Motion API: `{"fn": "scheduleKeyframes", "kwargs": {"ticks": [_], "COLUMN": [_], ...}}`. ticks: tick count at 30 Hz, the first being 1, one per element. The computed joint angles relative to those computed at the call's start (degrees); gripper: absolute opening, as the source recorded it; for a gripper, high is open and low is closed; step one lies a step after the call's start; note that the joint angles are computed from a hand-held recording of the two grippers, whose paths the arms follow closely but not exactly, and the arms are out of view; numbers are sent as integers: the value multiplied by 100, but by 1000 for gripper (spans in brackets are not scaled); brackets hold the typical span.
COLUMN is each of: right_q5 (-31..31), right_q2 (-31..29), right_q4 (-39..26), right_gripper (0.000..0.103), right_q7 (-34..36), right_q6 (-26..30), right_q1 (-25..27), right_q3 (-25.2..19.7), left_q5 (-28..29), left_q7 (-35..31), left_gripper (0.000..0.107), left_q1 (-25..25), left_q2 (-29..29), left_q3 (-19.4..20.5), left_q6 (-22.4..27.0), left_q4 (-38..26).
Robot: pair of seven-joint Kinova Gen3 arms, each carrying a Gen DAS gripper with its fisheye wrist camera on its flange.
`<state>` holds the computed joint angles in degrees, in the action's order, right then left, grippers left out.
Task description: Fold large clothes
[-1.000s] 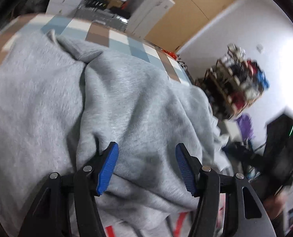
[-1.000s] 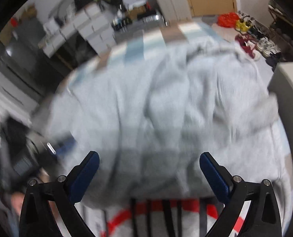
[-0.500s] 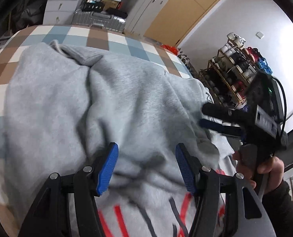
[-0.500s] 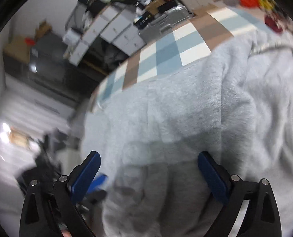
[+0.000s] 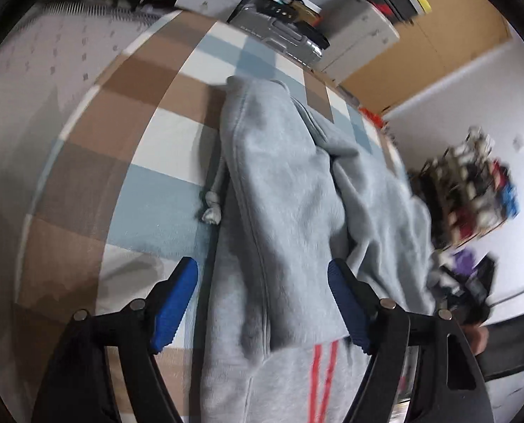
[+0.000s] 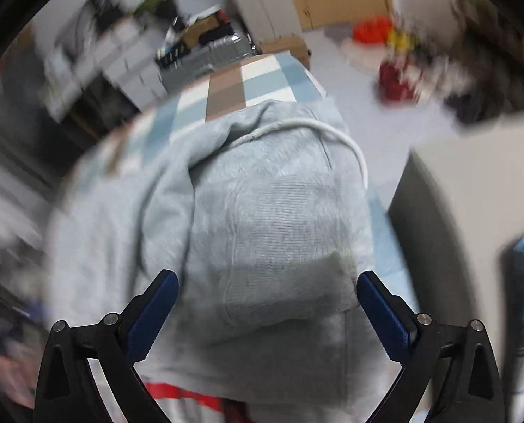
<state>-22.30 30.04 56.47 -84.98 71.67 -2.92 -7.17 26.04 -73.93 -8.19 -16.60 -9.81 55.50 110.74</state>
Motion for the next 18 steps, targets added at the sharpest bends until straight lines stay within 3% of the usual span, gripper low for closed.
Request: {"fn": "scheduleKeyframes", "kwargs": {"ticks": [2, 4, 6, 8, 9, 11, 14, 16, 18], "right_q5": [-89, 195, 661, 1047, 1227, 1690, 1972, 1851, 1763], "right_q2": [31, 77, 184, 221, 149, 119, 119, 273, 315], "right_q4": [40, -98, -325, -367, -280, -226, -143, -308, -378], "right_gripper": [102, 102, 103, 99, 98, 88, 78, 74, 74], "right_q7": [53, 197, 69, 115, 132, 110, 273, 457, 560], "right_q6": [-87, 34, 154, 116, 91, 36, -157, -144, -102], "right_q1": [-4, -431, -927, -1129, -1119, -1223, -1257, -1170, -1108], "right_q3": [137, 598, 878, 789, 680, 483, 296, 225, 202], "left_q5": [186, 45, 136, 357, 346, 57, -360, -826, -1292], "left_q7": [-242, -123, -89, -148, -135, 137, 616, 932, 1187], "left_gripper": [72, 72, 72, 74, 80, 79, 80, 79, 71], "left_q1": [-52, -166, -60, 147, 166, 379, 1119, 1257, 1003], "left_q2": [80, 173, 430, 659, 657, 777, 966, 1239, 1561], "left_q3": [-70, 209, 199, -50, -30, -64, -526, -414, 49], "left_q6": [-78, -195, -209, -221, -339, -294, -276, 30, 482], "left_q4": [37, -15, -108, -110, -139, -325, -584, -1009, -1506]}}
